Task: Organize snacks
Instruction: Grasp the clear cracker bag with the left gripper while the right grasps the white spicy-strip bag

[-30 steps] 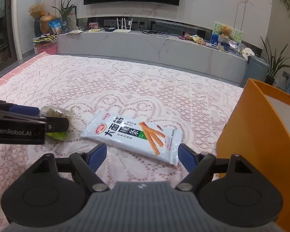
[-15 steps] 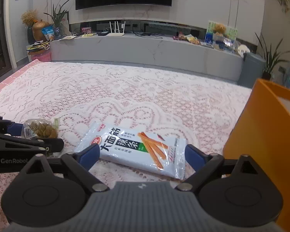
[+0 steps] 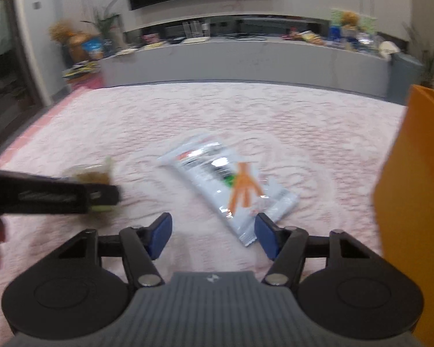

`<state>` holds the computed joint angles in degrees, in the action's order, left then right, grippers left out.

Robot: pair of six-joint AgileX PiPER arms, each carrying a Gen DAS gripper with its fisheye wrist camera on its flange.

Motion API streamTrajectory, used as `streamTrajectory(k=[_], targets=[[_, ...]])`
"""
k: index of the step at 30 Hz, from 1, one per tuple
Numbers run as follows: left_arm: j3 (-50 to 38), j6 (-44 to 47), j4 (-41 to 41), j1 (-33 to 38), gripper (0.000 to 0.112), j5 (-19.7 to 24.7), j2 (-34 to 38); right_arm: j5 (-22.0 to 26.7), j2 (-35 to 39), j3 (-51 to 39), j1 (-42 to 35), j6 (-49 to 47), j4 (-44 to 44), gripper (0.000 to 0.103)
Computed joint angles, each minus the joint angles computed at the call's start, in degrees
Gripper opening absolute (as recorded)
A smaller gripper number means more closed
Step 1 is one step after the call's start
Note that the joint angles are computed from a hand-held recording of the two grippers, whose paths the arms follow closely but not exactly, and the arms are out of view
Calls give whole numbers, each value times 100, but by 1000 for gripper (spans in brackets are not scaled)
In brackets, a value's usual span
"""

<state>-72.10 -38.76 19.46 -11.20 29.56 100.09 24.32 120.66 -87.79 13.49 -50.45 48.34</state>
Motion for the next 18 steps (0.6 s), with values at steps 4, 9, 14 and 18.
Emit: streamTrajectory(k=[4,9,14,18], targets=[[16,91,-178,107,61,3,-27,34,-196,291,139,-666,367,61],[35,260,-331,135,61,-141,-69,-478,-412,468,257,-788,202,68],[69,500,-571,180,61,-284,-82,-377,-101,-244,266,940,-1418,77],[101,529,-628,229,61,-335,-100,62,422,-1260,332,2368,-2781,77]])
